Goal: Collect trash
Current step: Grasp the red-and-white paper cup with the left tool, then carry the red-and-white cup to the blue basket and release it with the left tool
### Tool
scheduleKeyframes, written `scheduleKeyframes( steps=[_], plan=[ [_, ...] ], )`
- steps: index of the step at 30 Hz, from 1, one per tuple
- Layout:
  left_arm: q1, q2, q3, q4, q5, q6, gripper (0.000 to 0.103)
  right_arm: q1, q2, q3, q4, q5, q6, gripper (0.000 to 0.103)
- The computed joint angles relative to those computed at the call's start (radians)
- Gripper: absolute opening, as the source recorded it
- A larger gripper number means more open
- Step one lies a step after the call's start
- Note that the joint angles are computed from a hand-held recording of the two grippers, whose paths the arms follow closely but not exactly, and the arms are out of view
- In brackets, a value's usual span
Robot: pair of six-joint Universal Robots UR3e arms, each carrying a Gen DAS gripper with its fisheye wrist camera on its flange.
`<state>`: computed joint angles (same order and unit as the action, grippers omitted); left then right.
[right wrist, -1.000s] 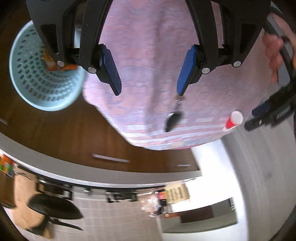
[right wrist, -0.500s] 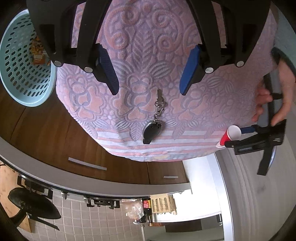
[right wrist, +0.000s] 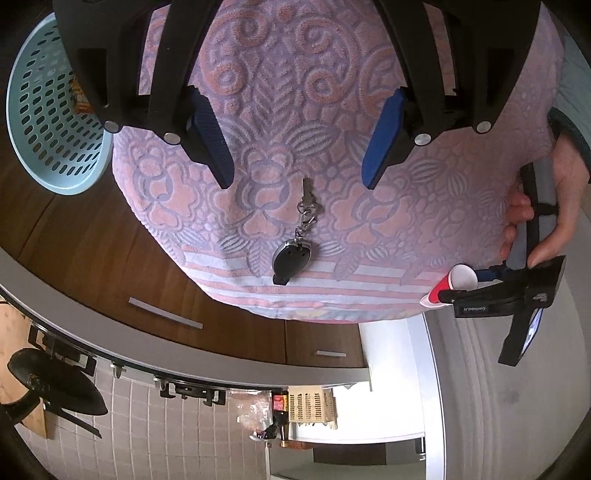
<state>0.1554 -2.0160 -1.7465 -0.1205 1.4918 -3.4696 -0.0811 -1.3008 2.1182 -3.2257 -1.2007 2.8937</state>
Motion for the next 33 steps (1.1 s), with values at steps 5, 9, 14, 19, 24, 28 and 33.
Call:
scheduleKeyframes(
  steps=[5,9,14,19,24,28,33],
  plan=[
    [-0.083,0.12,-0.136,0.14,0.013,0.085,0.066,-0.049,-0.022,0.029,-0.006,0.059,0.014,0.068],
    [-0.184,0.194,-0.211,0.191,0.087,0.103,0.066,-0.101,-0.045,0.05,0.015,0.105,0.034,0.068],
    [-0.282,0.249,-0.322,0.317,0.098,0.094,0.066,-0.153,-0.109,0.11,0.002,0.074,0.027,0.068],
    [-0.41,0.217,-0.292,0.315,0.086,0.075,0.066,-0.223,-0.21,0.153,0.014,0.013,0.001,0.068],
    [-0.541,0.095,-0.107,0.239,0.068,0.048,0.066,-0.397,-0.331,0.182,0.125,0.065,-0.024,0.068],
    [-0.631,-0.036,0.125,0.107,0.033,0.04,0.066,-0.54,-0.385,0.188,0.215,0.091,-0.051,0.068],
    [-0.71,-0.261,0.539,-0.115,0.0,0.08,0.067,-0.752,-0.43,0.198,0.34,0.177,-0.12,0.068]
  ],
)
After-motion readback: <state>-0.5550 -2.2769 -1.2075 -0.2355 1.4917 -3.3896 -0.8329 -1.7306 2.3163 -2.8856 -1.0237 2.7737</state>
